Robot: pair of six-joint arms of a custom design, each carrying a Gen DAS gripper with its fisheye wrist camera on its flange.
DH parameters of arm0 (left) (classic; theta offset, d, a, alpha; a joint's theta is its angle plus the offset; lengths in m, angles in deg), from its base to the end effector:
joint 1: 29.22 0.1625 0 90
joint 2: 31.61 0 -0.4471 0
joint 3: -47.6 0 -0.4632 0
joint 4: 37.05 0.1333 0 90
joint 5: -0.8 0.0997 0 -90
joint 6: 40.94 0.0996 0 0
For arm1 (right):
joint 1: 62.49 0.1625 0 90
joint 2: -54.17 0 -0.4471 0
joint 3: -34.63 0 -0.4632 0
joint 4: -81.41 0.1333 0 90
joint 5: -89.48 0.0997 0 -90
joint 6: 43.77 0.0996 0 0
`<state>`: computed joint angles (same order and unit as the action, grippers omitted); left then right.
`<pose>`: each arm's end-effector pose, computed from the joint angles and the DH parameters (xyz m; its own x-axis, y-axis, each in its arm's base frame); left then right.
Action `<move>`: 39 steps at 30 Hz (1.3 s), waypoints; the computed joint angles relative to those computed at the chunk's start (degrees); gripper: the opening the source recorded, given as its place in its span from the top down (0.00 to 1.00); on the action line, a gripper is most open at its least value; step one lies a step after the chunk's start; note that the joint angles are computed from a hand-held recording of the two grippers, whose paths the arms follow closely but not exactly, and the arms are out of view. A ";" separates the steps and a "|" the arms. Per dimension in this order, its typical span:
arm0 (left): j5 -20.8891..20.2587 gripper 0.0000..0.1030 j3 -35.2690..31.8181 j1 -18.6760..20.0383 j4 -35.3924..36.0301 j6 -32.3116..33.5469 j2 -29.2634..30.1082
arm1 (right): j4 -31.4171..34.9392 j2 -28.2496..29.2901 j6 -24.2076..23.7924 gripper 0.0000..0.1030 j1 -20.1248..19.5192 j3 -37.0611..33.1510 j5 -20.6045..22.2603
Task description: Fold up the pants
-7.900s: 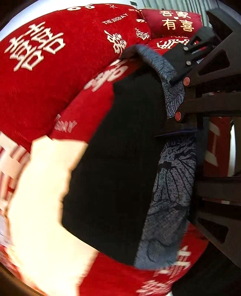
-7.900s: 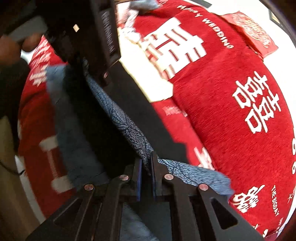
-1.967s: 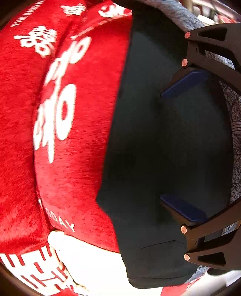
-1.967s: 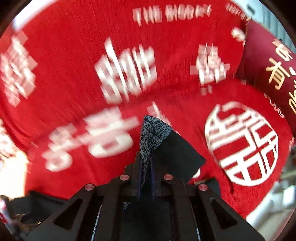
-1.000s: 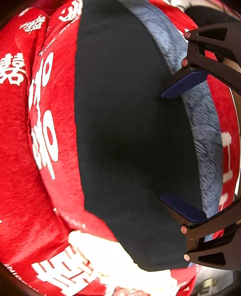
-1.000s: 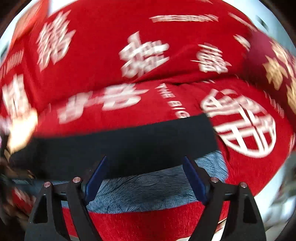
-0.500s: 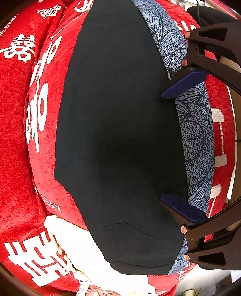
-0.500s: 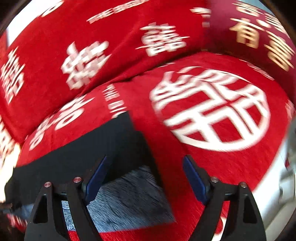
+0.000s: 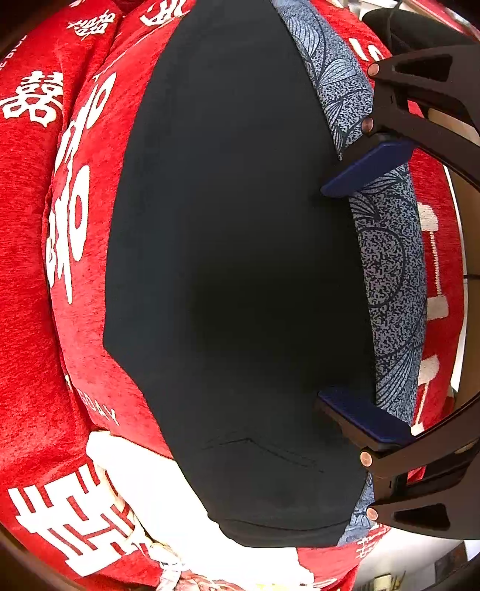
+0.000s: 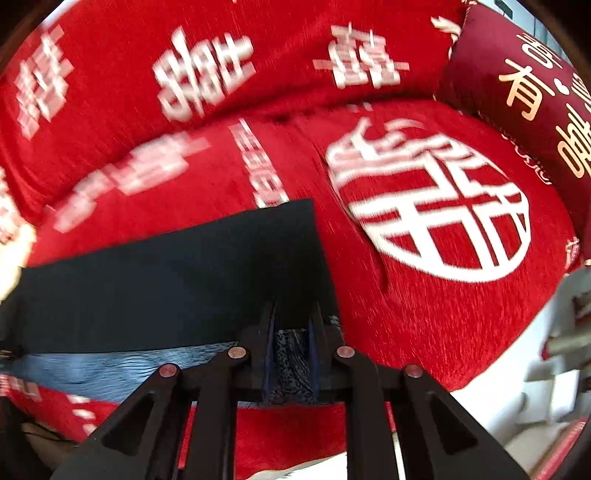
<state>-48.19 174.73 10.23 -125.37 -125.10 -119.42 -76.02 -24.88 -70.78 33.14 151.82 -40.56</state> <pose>-0.1837 -0.4084 0.1936 -0.5947 -0.3899 -0.7030 -0.0870 0.9006 -0.4259 0.1252 -0.5639 0.2977 -0.6675 -0.1820 0.7221 -0.4363 0.8814 -0.1811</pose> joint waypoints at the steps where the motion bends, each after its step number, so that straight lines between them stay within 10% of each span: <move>1: 0.13 0.00 -0.15 -0.25 0.99 -0.52 -0.22 | -0.25 0.54 0.33 0.77 -0.05 -0.18 -0.95; 6: 0.66 0.00 0.27 -2.28 3.82 -3.29 -1.78 | -13.60 1.36 -3.62 0.25 3.99 2.29 -7.77; 8: -0.12 0.00 0.35 -2.45 2.53 -2.93 -1.18 | -17.53 -0.53 -6.28 0.22 6.11 5.31 -5.70; 13: 0.31 0.00 -1.06 -3.96 -1.47 2.86 4.86 | -3.68 -4.71 -1.97 0.21 9.61 11.49 6.73; 19: 0.20 0.00 -1.68 -3.80 -0.08 3.17 7.28 | -11.15 5.09 -7.25 0.21 13.48 14.28 -0.68; 27: -1.53 0.00 1.55 -2.44 -1.21 -0.24 -0.46 | -8.61 1.29 -1.22 0.16 7.70 11.11 -5.40; 33: 4.49 0.00 -1.44 -1.21 0.48 -0.85 -1.88 | -8.67 -0.01 3.66 0.15 8.87 8.41 0.30; 39: 5.88 0.00 -8.58 6.78 5.36 -5.29 3.39 | -4.95 12.71 4.90 0.15 13.42 1.00 3.94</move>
